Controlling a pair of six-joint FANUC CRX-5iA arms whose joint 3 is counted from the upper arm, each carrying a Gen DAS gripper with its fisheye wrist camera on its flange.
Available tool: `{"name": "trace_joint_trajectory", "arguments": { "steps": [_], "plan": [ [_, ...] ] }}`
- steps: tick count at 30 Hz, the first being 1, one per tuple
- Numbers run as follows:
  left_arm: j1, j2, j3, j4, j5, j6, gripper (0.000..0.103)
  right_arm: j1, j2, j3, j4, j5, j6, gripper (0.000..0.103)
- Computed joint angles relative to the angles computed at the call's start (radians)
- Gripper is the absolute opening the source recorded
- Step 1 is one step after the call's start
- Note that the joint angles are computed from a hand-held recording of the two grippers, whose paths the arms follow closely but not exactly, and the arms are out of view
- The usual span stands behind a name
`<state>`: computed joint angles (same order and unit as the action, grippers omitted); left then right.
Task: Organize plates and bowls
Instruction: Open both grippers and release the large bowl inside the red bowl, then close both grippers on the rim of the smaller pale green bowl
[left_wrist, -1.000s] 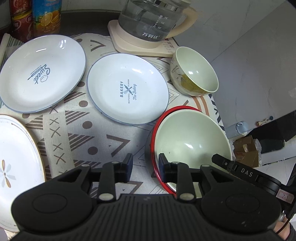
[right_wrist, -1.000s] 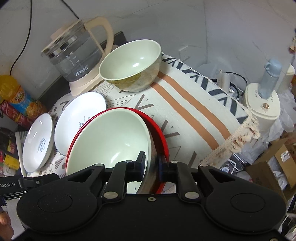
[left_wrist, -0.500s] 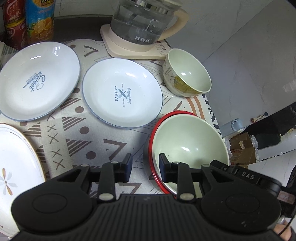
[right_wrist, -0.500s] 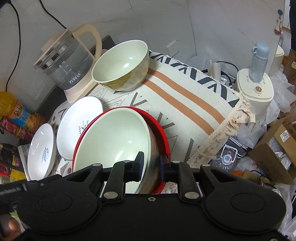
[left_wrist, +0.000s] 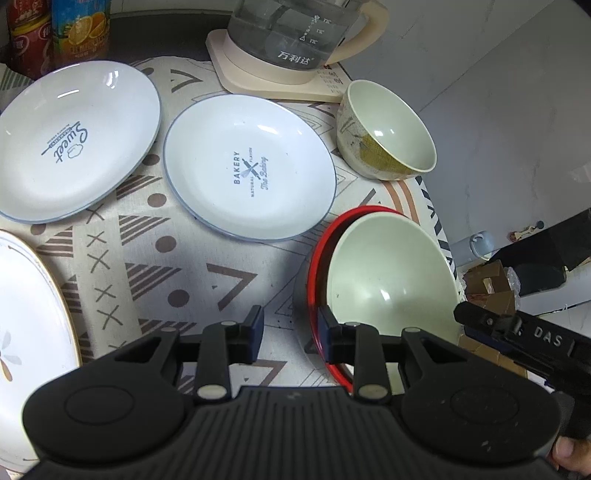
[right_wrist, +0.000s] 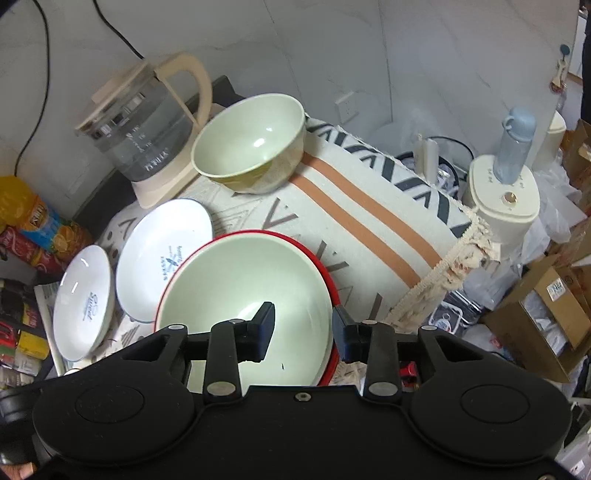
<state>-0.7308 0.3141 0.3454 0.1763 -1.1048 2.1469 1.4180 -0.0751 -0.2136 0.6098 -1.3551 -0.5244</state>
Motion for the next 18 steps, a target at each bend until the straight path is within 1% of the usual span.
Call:
{"name": "trace_joint_trajectory", "arguments": {
  "steps": [3, 4, 5, 6, 7, 9, 12, 13, 17, 18],
  "plan": [
    [0.001, 0.006, 0.017, -0.006, 0.0, 0.001, 0.029, 0.003, -0.013, -0.022, 0.04, 0.008, -0.003, 0.036],
    [0.0, 0.011, 0.03, -0.014, -0.006, 0.004, 0.03, 0.0, -0.02, -0.032, 0.05, 0.017, -0.002, 0.04],
    [-0.002, 0.017, 0.045, -0.023, -0.012, 0.008, 0.033, -0.005, -0.025, -0.039, 0.058, 0.025, 0.002, 0.043],
    [-0.004, 0.024, 0.061, -0.032, -0.017, 0.012, 0.037, -0.009, -0.027, -0.042, 0.066, 0.031, 0.01, 0.049],
    [-0.006, 0.032, 0.076, -0.04, -0.021, 0.017, 0.039, -0.017, -0.031, -0.05, 0.076, 0.041, 0.023, 0.052],
    [-0.009, 0.049, 0.108, -0.054, -0.025, 0.029, 0.049, -0.037, -0.037, -0.06, 0.085, 0.062, 0.051, 0.054],
    [-0.014, 0.09, 0.178, -0.072, -0.044, 0.043, 0.056, -0.072, -0.052, -0.085, 0.096, 0.11, 0.083, 0.062],
    [-0.016, 0.106, 0.204, -0.078, -0.048, 0.046, 0.057, -0.086, -0.055, -0.092, 0.098, 0.128, 0.098, 0.065],
    [-0.018, 0.177, 0.32, -0.097, -0.092, 0.079, 0.059, -0.145, -0.066, -0.104, 0.088, 0.19, 0.158, 0.067],
    [-0.018, 0.192, 0.345, -0.1, -0.097, 0.079, 0.061, -0.161, -0.07, -0.11, 0.093, 0.211, 0.172, 0.07]
  ]
}}
